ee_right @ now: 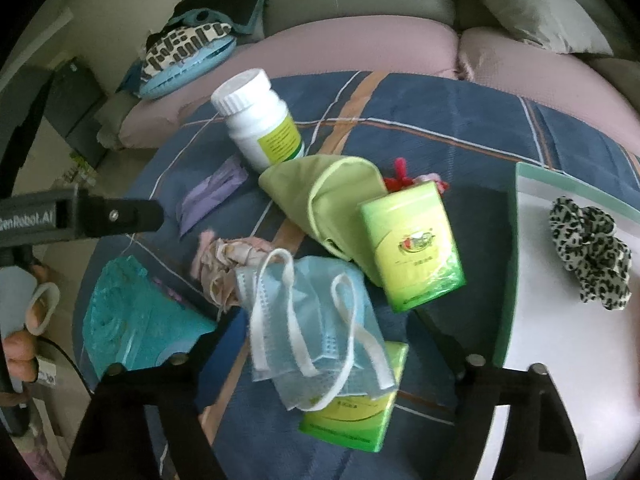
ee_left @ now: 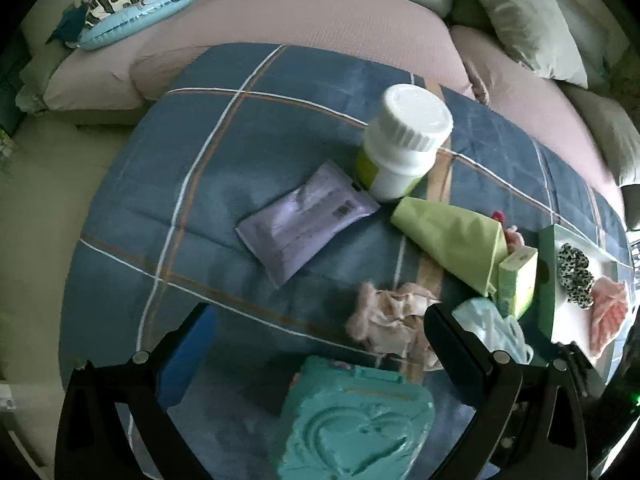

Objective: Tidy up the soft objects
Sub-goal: 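Move the right gripper to the light blue face mask and grasp it, then grasp the pink floral cloth with the left gripper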

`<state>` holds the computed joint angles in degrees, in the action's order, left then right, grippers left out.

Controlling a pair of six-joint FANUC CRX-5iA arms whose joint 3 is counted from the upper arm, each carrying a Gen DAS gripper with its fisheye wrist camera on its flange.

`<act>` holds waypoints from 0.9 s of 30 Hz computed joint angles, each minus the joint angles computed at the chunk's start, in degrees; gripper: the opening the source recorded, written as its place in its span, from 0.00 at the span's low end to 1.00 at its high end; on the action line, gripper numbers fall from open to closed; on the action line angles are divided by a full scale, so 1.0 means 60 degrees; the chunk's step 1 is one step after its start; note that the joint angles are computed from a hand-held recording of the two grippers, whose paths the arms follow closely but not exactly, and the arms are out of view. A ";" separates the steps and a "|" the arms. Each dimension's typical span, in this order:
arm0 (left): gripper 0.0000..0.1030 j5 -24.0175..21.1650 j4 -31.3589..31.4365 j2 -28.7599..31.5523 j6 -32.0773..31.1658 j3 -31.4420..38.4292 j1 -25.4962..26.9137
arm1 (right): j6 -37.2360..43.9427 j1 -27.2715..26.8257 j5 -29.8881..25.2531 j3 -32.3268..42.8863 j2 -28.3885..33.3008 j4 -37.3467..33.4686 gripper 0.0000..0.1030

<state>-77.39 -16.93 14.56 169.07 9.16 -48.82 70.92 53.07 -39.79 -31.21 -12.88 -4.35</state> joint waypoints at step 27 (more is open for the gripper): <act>0.86 -0.1145 0.2235 0.2411 -0.4848 0.2039 0.1114 | 0.0779 -0.0686 -0.0223 0.0183 -0.0053 -0.0768 0.18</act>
